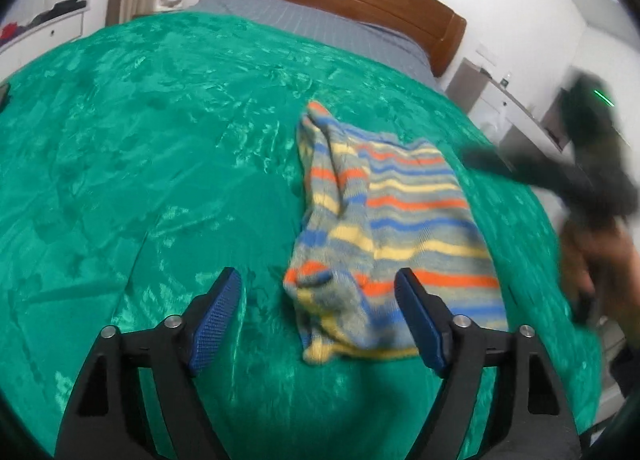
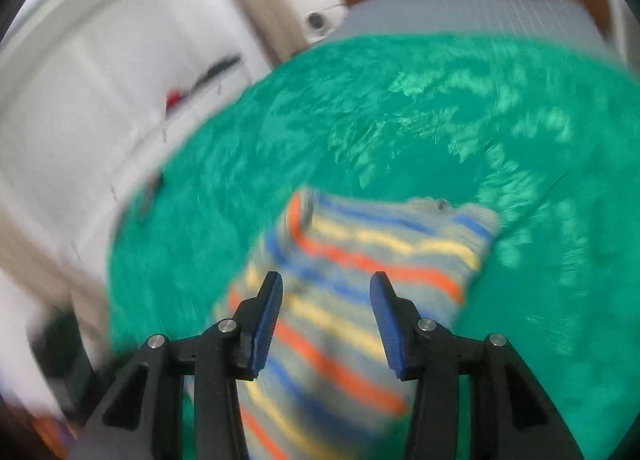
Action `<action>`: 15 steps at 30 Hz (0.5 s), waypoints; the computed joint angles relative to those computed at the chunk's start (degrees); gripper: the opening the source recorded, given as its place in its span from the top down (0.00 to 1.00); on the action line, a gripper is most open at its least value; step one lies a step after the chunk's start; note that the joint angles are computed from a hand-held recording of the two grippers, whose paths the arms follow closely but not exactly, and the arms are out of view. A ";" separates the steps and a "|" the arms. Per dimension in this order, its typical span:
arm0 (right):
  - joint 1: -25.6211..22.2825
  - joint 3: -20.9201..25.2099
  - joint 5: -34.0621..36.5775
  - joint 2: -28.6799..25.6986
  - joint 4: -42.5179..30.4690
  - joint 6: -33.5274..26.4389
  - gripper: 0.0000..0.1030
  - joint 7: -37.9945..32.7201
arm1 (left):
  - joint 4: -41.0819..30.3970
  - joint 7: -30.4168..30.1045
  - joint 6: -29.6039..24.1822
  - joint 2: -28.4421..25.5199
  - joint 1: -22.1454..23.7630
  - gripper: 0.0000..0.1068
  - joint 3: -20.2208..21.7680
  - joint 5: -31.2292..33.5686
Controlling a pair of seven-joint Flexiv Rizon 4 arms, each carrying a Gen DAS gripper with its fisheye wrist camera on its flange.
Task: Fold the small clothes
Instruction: 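Fold the sweater over with both tools and release it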
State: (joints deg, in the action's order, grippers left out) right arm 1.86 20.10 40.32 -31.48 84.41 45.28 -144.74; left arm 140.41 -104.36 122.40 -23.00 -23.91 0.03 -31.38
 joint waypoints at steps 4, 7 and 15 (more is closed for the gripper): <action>-2.65 1.14 0.27 5.79 10.21 -1.39 0.56 -12.48 | -3.00 0.97 -8.16 -1.16 1.71 0.82 0.64 -0.06; 1.93 -1.61 -4.17 5.75 17.83 6.56 0.60 -12.47 | -2.54 1.82 -10.21 -0.58 -2.49 0.85 3.67 -2.54; -1.18 -0.93 -0.24 7.16 18.34 6.13 0.61 -11.32 | -1.93 5.99 -18.02 3.55 -16.62 0.61 16.73 -10.49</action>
State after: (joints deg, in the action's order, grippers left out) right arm 0.68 19.17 40.08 -24.32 102.76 51.41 -156.06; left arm 138.49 -98.37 104.38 -19.45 -40.52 16.76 -41.87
